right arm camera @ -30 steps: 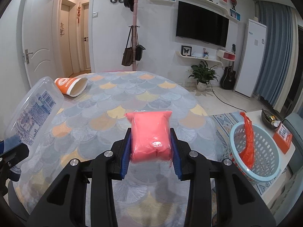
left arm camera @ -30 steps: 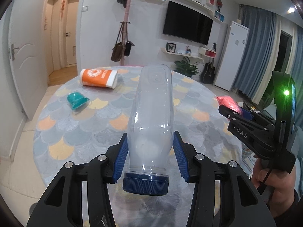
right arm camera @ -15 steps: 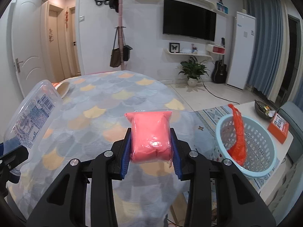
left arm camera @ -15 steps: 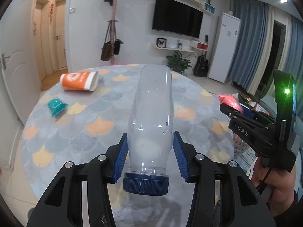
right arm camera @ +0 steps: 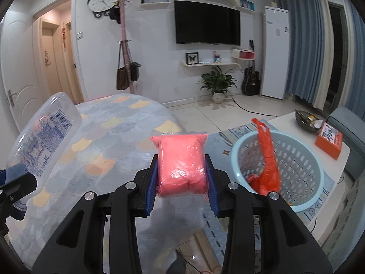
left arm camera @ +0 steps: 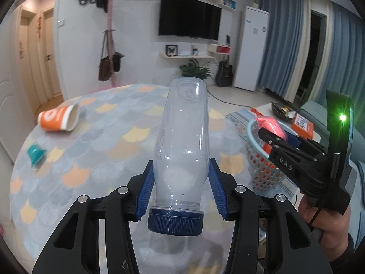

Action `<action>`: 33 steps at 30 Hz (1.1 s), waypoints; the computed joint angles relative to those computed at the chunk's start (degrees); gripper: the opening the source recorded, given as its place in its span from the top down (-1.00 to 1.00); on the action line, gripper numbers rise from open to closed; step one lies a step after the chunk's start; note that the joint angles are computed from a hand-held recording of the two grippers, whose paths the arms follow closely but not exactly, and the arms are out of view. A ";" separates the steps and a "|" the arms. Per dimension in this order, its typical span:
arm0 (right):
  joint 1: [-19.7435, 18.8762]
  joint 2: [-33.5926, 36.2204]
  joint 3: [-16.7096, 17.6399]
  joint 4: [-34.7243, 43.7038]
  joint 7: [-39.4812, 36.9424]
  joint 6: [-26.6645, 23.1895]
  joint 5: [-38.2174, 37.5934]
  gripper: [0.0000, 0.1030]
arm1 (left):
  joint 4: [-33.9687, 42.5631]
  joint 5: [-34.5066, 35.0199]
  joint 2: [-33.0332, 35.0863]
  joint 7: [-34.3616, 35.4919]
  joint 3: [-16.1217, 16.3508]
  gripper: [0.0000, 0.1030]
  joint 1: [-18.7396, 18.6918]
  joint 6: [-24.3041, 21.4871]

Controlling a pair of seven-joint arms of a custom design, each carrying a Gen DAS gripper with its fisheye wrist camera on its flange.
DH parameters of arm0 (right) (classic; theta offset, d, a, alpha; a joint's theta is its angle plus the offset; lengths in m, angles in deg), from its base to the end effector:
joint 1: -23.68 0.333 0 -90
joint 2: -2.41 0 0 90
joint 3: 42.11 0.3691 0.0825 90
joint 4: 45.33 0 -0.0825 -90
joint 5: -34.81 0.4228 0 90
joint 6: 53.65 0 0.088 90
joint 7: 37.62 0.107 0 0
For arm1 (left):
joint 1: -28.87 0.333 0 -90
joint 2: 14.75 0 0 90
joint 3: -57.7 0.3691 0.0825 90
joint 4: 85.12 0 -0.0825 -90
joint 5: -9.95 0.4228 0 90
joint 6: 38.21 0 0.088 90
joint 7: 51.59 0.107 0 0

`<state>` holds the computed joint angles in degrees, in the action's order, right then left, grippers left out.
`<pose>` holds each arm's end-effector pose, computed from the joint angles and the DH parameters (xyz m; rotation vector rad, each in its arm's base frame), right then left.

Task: Collect trash
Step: 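Carry the bottle and pink packet to the blue basket and release both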

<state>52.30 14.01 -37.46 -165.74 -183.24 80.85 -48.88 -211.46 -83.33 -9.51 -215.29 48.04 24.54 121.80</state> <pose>0.5319 0.3298 0.3631 -1.2015 2.0166 -1.0377 0.5769 -0.0950 0.3855 -1.1592 2.2596 -1.1652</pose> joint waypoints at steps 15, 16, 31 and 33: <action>-5.75 -8.46 -0.46 -12.93 11.15 -3.12 -2.61 0.34 | 6.03 9.87 4.05 -7.91 -4.51 0.13 -5.29 0.29; -6.34 -8.94 -0.44 -13.75 11.53 -3.35 -2.50 0.34 | 6.99 12.29 5.03 -9.87 -4.99 0.13 -5.96 0.35; -13.70 -8.78 -2.46 -19.44 15.78 1.08 -5.29 0.32 | 19.22 40.26 19.96 -32.59 -10.14 0.13 -11.30 3.00; -14.39 -8.23 -2.81 -19.17 14.10 2.28 -3.86 0.25 | 21.43 45.04 22.16 -37.17 -9.31 0.12 -12.52 1.78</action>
<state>37.91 5.77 -40.27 -184.91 -169.14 83.13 -52.75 -190.03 -38.29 12.65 -252.46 38.73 12.01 123.58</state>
